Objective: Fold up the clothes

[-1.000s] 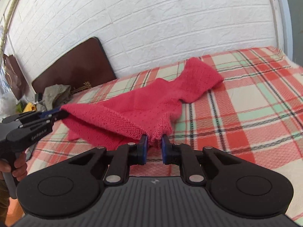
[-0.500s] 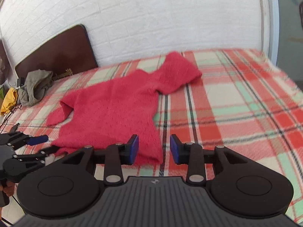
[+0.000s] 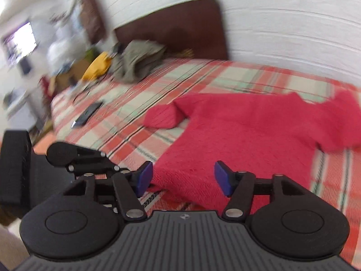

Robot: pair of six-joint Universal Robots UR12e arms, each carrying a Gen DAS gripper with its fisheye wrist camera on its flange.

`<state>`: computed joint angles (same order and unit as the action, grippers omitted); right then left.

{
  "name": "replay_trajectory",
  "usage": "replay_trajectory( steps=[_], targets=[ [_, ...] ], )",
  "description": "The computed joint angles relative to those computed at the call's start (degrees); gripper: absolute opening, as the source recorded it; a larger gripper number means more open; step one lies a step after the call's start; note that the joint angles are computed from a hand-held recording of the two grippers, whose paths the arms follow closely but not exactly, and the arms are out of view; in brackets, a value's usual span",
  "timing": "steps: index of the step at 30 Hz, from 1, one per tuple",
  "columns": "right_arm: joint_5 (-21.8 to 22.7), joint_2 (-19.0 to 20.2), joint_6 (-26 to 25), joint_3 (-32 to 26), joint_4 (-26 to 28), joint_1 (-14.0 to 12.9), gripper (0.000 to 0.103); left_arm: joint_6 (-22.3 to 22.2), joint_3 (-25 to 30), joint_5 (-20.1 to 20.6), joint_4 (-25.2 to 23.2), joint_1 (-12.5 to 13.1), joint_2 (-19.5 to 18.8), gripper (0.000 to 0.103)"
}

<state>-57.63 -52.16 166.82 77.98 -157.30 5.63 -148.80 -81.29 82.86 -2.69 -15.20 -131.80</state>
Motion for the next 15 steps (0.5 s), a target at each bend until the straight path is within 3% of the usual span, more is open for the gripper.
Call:
replay_trajectory(
  steps=[5, 7, 9, 11, 15],
  targets=[
    [2.36, 2.58, -14.9, -7.69, 18.16, 0.26, 0.067, -2.94, -1.1, 0.65, -0.01, 0.3, 0.83, 0.006],
    [1.51, 2.77, -17.65, -8.76, 22.21, 0.38, 0.06, -3.54, -1.68, 0.87, 0.06, 0.37, 1.2, 0.006],
    [1.25, 2.29, -18.3, -7.95, 21.88, 0.4, 0.004, -3.38, -2.23, 1.66, 0.17, 0.4, 1.5, 0.013],
    [1.78, 1.4, -18.37, -6.33, 19.88, 0.3, 0.003, -3.72, -2.53, 2.44, -0.21, 0.58, 1.65, 0.018],
    [3.24, -0.64, -18.67, -3.05, 16.64, 0.02, 0.003, -3.85, -1.63, 2.08, -2.93, 1.04, 1.46, 0.019]
  ],
)
